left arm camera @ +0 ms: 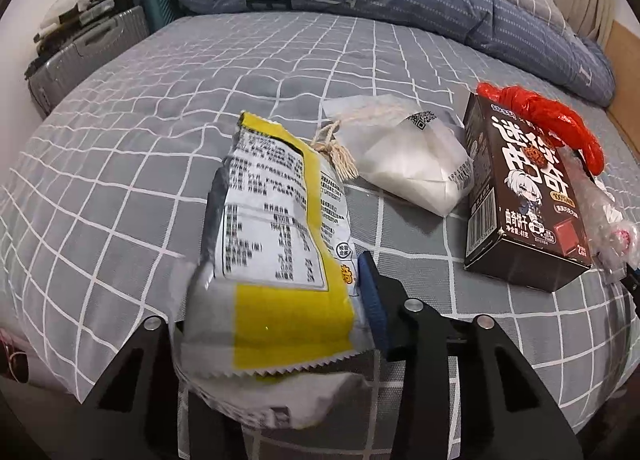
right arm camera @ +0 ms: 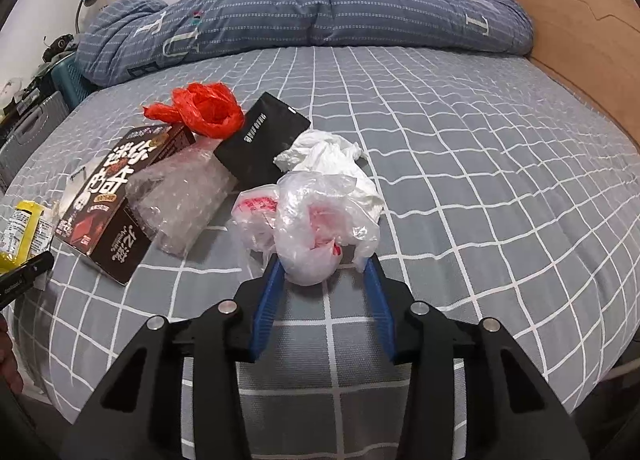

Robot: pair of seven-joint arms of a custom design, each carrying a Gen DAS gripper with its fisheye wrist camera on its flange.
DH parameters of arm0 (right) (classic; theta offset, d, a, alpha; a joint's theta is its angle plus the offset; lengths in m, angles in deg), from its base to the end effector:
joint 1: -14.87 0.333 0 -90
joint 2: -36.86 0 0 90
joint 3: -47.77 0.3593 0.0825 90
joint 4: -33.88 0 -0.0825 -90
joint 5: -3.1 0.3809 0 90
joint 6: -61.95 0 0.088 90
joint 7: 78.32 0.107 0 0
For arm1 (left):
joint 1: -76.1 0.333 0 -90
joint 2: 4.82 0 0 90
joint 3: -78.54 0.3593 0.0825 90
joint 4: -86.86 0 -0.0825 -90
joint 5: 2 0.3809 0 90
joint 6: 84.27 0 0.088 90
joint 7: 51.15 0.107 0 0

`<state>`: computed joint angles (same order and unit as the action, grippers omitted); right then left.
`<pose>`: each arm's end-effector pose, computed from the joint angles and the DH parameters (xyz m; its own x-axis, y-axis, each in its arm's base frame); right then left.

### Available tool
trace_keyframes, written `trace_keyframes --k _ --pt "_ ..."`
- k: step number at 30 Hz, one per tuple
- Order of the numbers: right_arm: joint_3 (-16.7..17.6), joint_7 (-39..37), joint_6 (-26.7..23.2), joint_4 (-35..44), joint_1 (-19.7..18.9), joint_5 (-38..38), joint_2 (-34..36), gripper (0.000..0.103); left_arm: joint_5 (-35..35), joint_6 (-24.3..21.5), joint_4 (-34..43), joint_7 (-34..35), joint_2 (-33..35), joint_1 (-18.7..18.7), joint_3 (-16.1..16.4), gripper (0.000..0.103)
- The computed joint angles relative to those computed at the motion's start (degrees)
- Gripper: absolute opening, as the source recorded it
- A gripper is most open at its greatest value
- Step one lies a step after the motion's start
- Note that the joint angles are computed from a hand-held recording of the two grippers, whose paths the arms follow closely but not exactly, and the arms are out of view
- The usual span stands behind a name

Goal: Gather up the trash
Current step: 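Grasp the yellow snack wrapper with the left tool while the right tool grasps the plastic bag, then lift the wrapper and plastic bag and carry them over the trash bin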

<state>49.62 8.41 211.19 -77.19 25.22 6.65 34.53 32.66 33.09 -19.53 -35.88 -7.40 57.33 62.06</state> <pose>0.5783 0.1241 0.6268 0.2341 -0.9720 -0.0203 -0.7416 -0.1651 -0.6502 0.4808 -0.3060 0.6102 0.4511 -0.8925 -0.0034 -0.7266 -0.3650 -0.5821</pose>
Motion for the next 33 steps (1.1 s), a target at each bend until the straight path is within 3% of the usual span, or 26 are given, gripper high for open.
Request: trace_keyframes --k 13,33 --pt "-0.2 -3.4 -1.1 1.0 0.1 4.4 -1.6 0.039 -0.8 -0.8 1.2 2.4 -0.8 -0.2 -0.2 0.026" --pt "0.3 -7.1 -1.8 0.7 0.4 7.3 -4.7 0.039 -4.4 5.4 -1.4 4.3 -5.6 0.9 -0.7 0.004"
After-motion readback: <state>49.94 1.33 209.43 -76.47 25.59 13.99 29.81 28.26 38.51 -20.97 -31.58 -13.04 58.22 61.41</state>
